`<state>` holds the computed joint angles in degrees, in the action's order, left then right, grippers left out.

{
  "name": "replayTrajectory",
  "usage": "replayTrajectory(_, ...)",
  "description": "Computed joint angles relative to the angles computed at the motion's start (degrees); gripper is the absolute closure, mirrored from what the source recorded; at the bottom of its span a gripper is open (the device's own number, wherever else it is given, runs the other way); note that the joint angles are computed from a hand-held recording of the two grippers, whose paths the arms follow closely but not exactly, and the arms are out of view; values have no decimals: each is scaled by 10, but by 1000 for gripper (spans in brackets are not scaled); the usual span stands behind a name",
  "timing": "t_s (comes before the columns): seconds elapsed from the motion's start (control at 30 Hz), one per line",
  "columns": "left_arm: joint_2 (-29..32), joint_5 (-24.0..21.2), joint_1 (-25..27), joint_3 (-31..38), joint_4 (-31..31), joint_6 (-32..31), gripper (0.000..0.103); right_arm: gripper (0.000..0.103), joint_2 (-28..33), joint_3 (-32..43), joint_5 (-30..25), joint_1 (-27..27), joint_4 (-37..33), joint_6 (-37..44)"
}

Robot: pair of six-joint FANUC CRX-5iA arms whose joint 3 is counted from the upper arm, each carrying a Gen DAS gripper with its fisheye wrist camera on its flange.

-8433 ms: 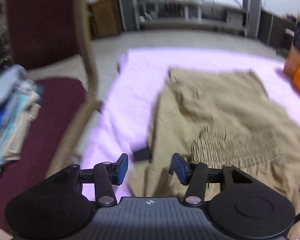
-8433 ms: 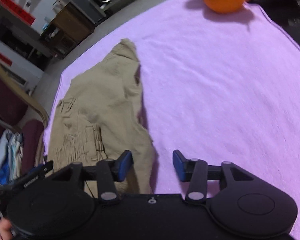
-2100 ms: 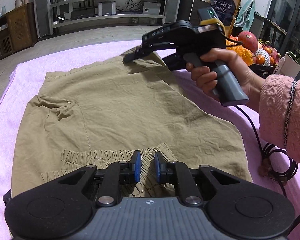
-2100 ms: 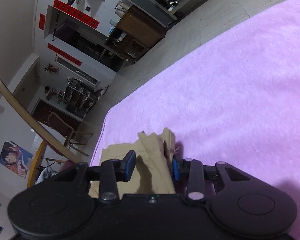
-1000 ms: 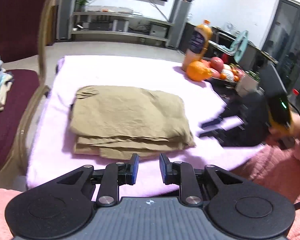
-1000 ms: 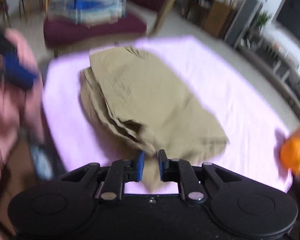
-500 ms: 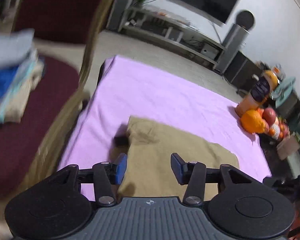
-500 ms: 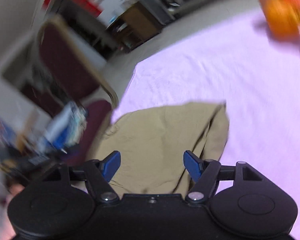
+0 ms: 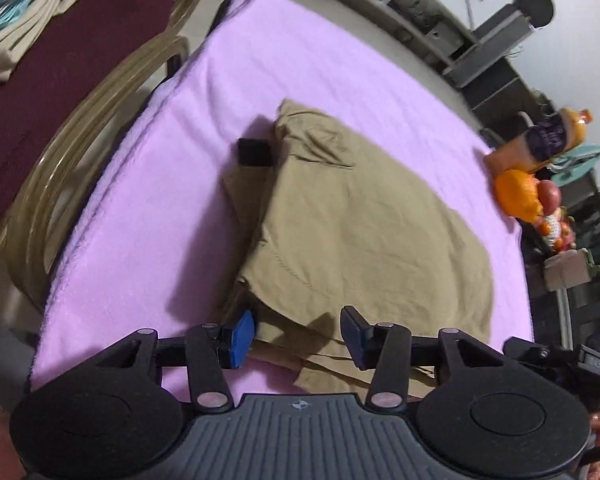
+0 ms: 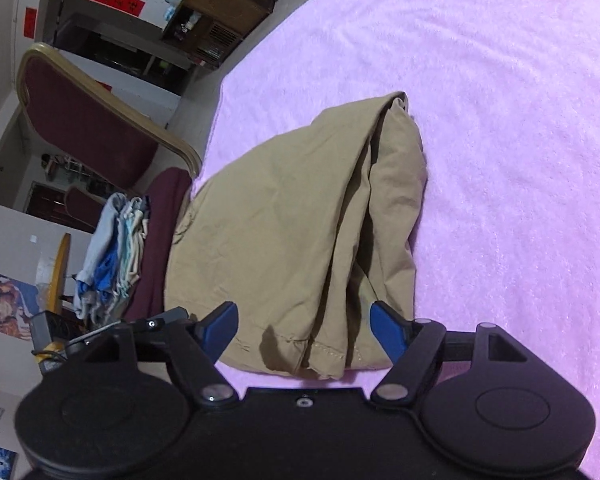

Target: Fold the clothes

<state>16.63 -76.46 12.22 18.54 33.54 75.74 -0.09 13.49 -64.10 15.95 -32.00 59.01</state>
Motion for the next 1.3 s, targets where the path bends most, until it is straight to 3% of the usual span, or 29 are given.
replayTrajectory(0.23,5,-19,14,2,3,34,57,30,0,1,-7,-4,-9,2)
replayTrajectory(0.5,11,-4,7,2,26,33,58,34,-1,-10,-12,-52,-111,0)
replayTrajectory(0.63,7,8,5,-6,33,33,60,39,-4,-15,-4,-24,-56,-30)
replayTrajectory(0.8,-1,31,2,-19,42,34,70,60,-16,-37,50,-2,-25,-51)
replayTrajectory(0.93,-8,44,-10,-17,20,17,75,59,-14,-38,80,18,0,-54)
replayTrajectory(1.0,-12,51,-15,-18,8,9,86,60,-4,-31,76,36,39,-74)
replayTrajectory(1.03,-16,56,-17,-21,6,6,87,66,1,-29,73,54,80,-94)
replayTrajectory(1.07,-21,64,-17,-29,12,-3,90,90,5,-28,66,75,135,-115)
replayTrajectory(1.2,-77,123,-20,-98,59,-78,92,98,-21,-54,102,113,248,-130)
replayTrajectory(1.3,-92,113,-30,-110,19,-57,91,98,-33,-51,97,102,241,-87)
